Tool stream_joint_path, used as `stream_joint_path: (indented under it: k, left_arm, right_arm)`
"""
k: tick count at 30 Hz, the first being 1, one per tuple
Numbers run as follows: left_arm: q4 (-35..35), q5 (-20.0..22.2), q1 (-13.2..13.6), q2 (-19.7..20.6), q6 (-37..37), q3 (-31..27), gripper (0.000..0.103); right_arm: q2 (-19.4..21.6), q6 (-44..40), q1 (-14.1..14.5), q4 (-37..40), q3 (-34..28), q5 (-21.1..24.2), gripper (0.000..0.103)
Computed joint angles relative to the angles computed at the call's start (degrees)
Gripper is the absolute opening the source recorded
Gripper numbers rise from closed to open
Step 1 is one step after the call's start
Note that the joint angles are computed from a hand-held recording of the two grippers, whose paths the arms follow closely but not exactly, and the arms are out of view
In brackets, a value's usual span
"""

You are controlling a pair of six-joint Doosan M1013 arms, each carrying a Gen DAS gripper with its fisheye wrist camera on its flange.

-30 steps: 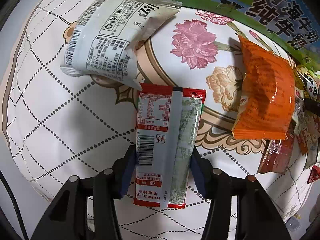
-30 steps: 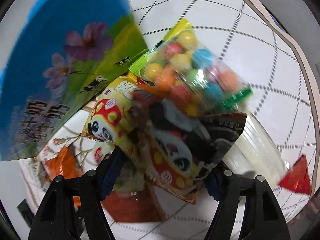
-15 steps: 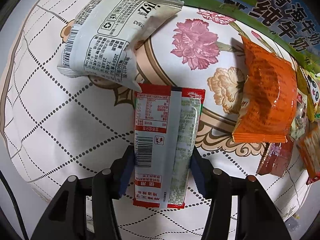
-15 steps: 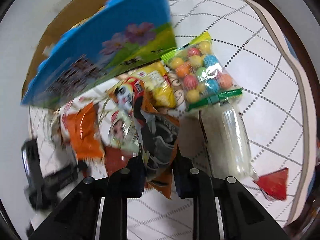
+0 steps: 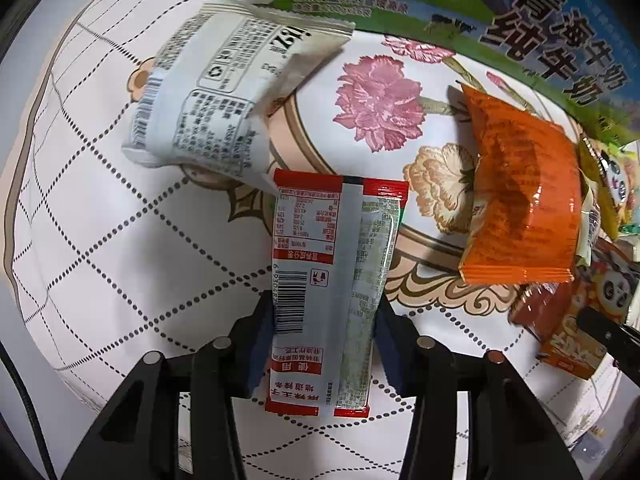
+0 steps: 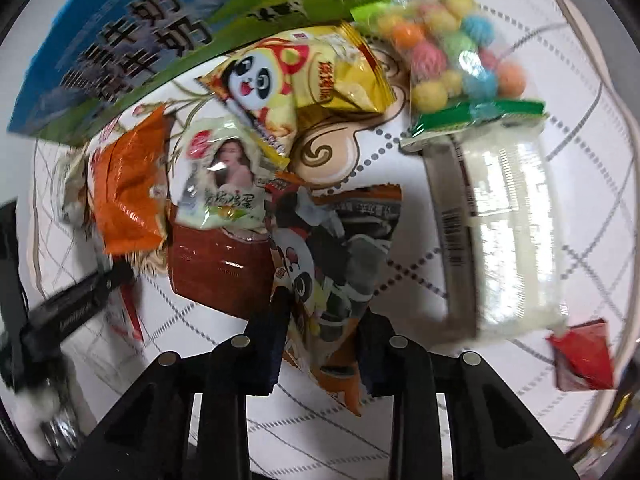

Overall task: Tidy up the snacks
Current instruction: 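Carry both packets into the box and open both tools to release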

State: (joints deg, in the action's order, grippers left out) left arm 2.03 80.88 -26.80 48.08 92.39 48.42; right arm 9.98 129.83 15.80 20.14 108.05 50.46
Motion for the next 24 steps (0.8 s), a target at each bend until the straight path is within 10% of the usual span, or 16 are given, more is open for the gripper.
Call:
stream_joint_path:
  k: [15,24]
  left_arm:
    - [-11.4,-3.1,2.4,-8.2,4.8,3.5,0.041]
    - [-16.3,3.6,1.3,-1.8,6.2,-15.3,0.041]
  right_arm:
    - [-8.0,-1.1,0.3,-4.3,-1.4,-2.8,0.024]
    - [-6.9,-2.0,-2.4,-11.6,-10.3,-1.1,0.024]
